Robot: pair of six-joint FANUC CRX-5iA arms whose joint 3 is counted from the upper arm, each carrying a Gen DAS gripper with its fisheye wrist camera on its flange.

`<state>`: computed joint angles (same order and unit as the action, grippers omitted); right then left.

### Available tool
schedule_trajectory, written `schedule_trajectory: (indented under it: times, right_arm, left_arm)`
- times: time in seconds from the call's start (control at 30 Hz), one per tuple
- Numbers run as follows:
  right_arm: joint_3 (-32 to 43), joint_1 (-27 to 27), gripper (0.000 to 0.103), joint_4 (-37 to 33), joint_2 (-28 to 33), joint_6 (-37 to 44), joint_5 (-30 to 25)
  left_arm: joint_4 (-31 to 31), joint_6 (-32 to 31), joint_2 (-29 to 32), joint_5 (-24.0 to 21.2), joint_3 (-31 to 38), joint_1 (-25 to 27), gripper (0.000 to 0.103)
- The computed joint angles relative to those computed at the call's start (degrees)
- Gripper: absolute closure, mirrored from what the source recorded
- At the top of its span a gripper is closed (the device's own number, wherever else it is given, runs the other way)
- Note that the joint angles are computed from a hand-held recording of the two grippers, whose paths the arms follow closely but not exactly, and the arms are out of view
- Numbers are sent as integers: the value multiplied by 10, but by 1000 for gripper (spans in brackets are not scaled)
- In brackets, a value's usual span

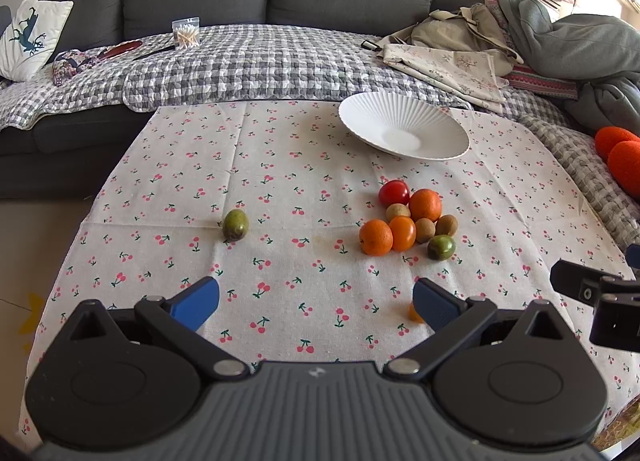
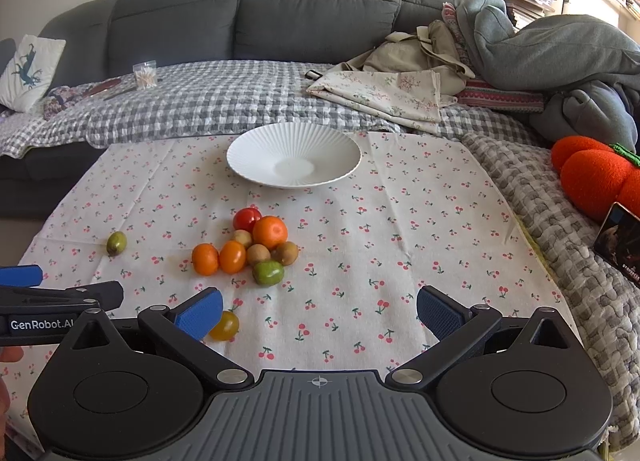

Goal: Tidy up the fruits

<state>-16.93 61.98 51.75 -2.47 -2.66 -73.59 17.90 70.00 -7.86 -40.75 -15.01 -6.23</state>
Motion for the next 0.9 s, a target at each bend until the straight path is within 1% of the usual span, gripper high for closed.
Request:
schedule_trajectory:
  times: [0.33, 0.6, 0.67, 0.73, 0.8, 0.83, 0.9]
  right_arm:
    - [-3, -5, 0, -2, 6, -6, 3]
    - [-12, -17, 0, -7, 6, -16, 21]
    - [-17, -22, 0, -7, 6, -17, 31]
    - [-21, -31, 0, -22, 3, -14, 52]
    - [-28, -41, 0, -36, -1, -17, 75]
    - [-41, -44, 0, -31, -5, -27, 92]
    - [-54, -49, 0, -25, -7, -33, 108]
  left_arm:
    - [-11, 8, 4, 2, 3, 1, 1]
    - [-26, 23, 15, 5, 10, 6, 1]
    - [-29, 26, 22, 6, 13, 9, 1]
    - [-41, 38, 36, -3, 25, 12, 1]
    - [-34, 40, 46, -4, 26, 22, 1]
    - [-27, 38, 49, -1, 25, 26, 1]
    - [-38, 53, 57, 4, 31, 30, 1]
